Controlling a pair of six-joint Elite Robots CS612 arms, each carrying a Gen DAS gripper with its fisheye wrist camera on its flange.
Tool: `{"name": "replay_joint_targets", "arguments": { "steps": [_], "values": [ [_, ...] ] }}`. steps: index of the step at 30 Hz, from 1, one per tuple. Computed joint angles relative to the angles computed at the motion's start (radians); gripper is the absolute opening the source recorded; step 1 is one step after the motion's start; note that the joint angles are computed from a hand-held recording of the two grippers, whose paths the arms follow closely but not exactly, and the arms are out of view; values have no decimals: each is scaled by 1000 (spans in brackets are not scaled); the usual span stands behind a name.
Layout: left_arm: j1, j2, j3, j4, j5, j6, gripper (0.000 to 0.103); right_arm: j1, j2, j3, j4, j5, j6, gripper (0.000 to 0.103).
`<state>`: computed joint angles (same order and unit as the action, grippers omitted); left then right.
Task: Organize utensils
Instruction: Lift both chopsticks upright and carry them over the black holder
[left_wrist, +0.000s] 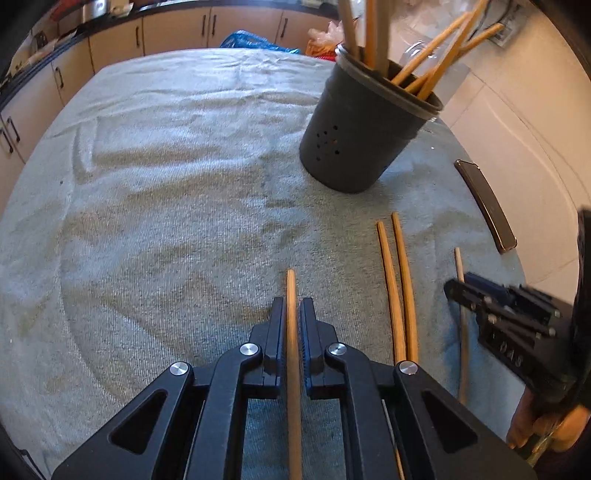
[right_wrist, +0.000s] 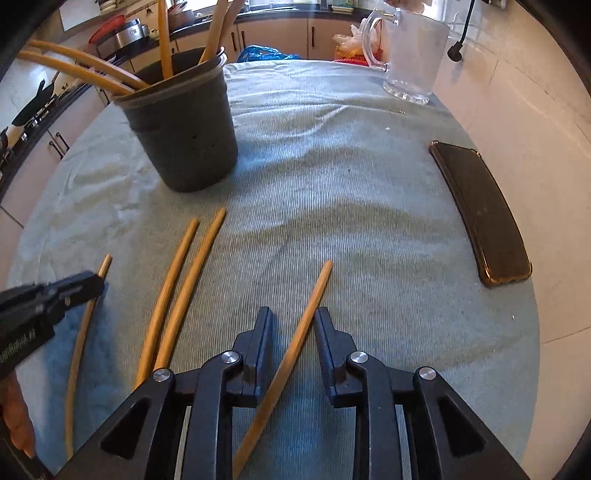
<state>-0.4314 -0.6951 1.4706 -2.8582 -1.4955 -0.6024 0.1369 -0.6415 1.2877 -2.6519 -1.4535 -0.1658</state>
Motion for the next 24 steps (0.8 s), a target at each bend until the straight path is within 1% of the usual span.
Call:
{"name": "replay_joint_targets", "arguments": {
  "steps": [2,4,6,7,8,9,10,14,17,20,24],
  "values": [
    [-4,2,12,-40,17,10,7,2,6,-5,-17,-1,1,25],
    [-10,4,16,-58,44,36,5,3,9,0,-49,-6,-1,14],
    [-17,3,16,-54,71,60,5,6,12,-1,-64,-1,7,8],
    [-17,0,18,-50,70,53,5,3,12,0,-64,10,16,7],
    [-15,-2,21,-56,64,43,5,0,9,3,-67,21,28,7],
    [-14,-9,33,-77,59,32,5,-2,5,12,-88,25,35,6],
    [-13,-17,44,-96,58,31,5,-6,-1,24,-113,43,39,6],
    [-20,-58,98,-176,92,36,5,-17,-36,85,-221,89,39,6],
    [-27,-87,133,-224,116,35,5,-30,-63,132,-314,153,49,7],
    [-36,-114,167,-277,136,32,5,-37,-88,174,-389,184,59,7],
    [-56,-147,212,-354,178,48,5,-43,-118,223,-463,205,63,7]
  ]
}}
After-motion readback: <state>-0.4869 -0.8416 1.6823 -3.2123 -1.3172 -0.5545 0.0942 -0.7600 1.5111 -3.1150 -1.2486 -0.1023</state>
